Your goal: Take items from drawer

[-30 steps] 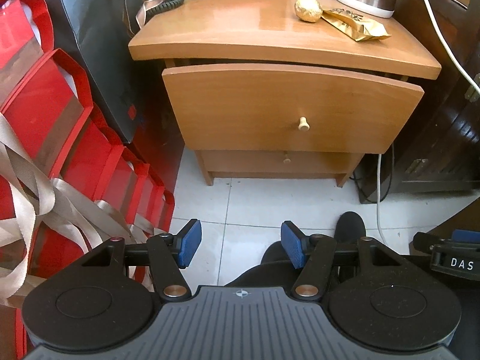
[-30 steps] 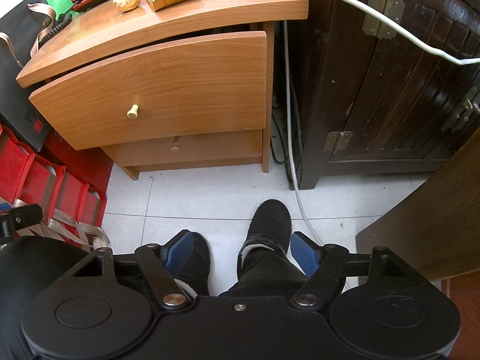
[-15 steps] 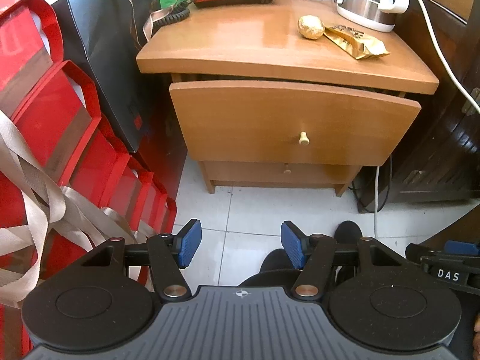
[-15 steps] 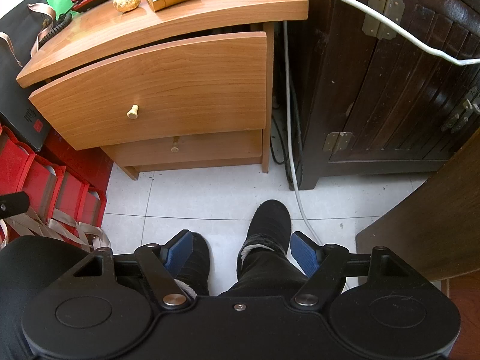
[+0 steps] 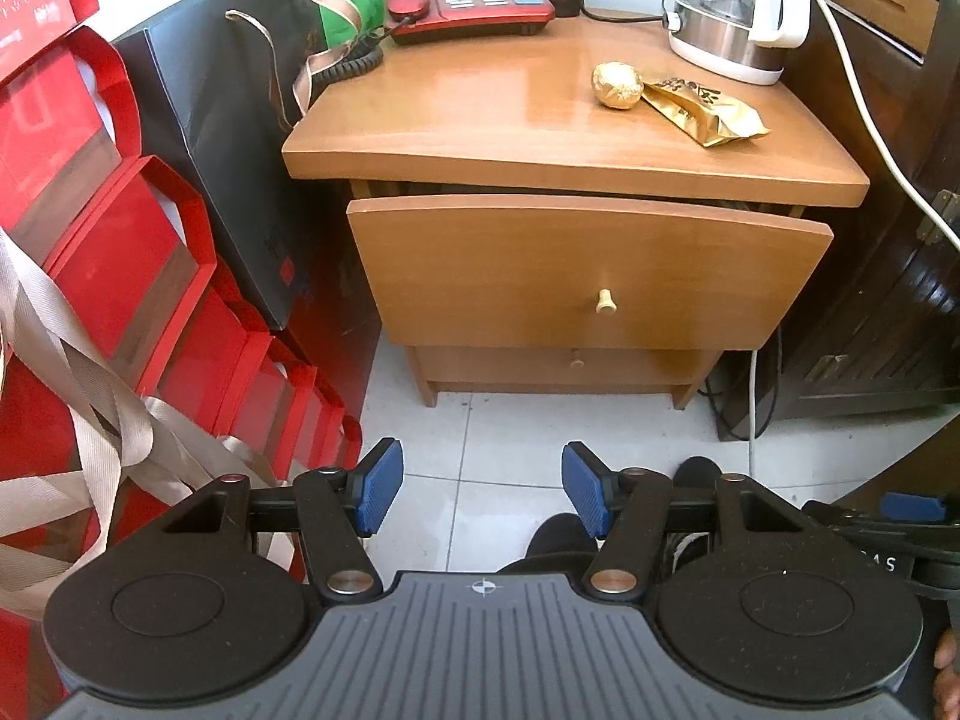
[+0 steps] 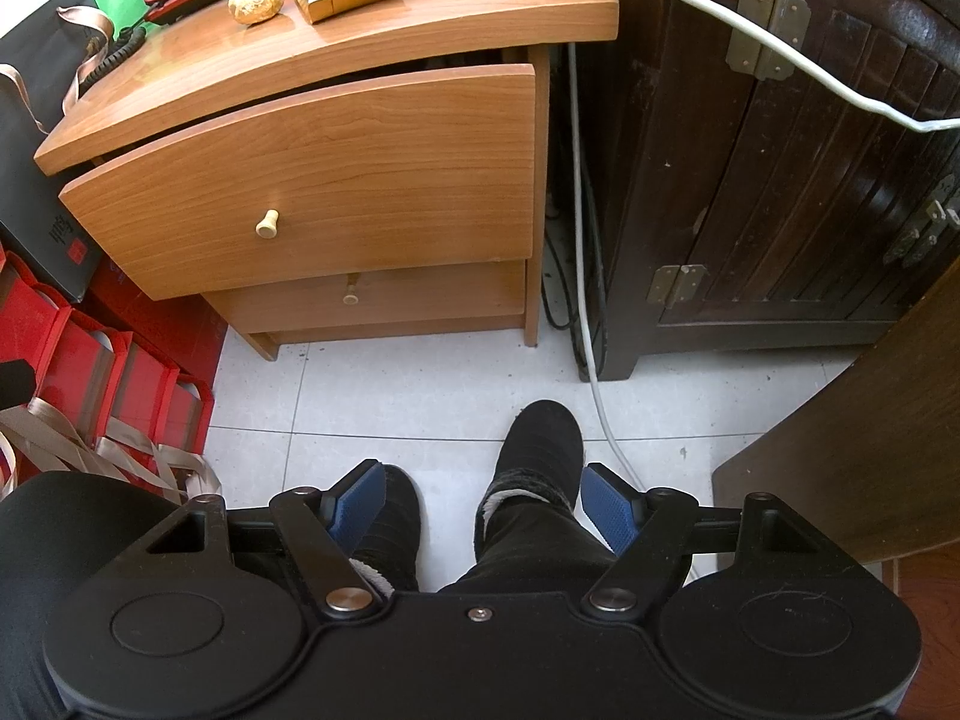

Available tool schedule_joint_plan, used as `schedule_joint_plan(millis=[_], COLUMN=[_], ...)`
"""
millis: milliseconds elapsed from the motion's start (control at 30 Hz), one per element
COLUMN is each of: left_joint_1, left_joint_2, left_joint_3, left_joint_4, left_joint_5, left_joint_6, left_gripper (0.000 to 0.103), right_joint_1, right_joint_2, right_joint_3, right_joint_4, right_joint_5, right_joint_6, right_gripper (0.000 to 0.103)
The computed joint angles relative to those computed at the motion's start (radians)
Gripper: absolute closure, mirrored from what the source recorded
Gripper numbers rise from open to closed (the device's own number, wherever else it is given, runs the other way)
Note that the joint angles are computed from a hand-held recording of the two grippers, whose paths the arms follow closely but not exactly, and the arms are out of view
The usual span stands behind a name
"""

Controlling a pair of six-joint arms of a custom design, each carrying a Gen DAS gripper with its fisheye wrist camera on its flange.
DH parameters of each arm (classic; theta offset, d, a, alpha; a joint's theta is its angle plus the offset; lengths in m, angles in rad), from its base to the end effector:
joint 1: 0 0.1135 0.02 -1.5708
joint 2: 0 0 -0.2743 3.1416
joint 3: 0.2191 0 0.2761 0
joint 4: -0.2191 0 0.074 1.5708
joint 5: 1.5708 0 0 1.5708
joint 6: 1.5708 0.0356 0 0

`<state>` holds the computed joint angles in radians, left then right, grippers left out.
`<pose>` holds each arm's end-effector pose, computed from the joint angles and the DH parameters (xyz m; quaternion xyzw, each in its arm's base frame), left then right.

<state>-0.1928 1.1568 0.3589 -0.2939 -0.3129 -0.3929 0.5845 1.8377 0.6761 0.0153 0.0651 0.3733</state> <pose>0.1891 -0.0257 0.1179 -0.1326 0.9511 0.0773 0.2680 0.2513 0.1635 0.0549 -0.0962 0.9723 0.0688 0.2015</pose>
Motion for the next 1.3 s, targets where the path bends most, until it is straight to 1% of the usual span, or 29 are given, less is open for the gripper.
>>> schedule_joint_plan(millis=[567,833,1033,1300], left_joint_1=[0.001,0.008,0.009,0.008], left_joint_2=[-0.04,-0.047,-0.07,-0.1], left_joint_3=[0.01,0.012,0.013,0.016], left_joint_4=[-0.029,-0.036,-0.052,-0.075], left_joint_5=[-0.004,-0.007,-0.01,-0.011], left_joint_6=[0.006,0.01,0.013,0.025], left_gripper=[0.041,0.041,0.041,0.041], right_joint_1=[0.024,0.049,0.086,0.12], right_joint_2=[-0.028,-0.101,-0.165,-0.255], right_joint_3=[-0.024,-0.055,-0.057,-0.054], right_joint_4=[0.031,0.06,0.058,0.051], right_joint_5=[0.031,0.045,0.063,0.092], right_joint_6=[-0.005,0.0,-0.011,-0.036], right_gripper=[0.032,0.031,0.031,0.028])
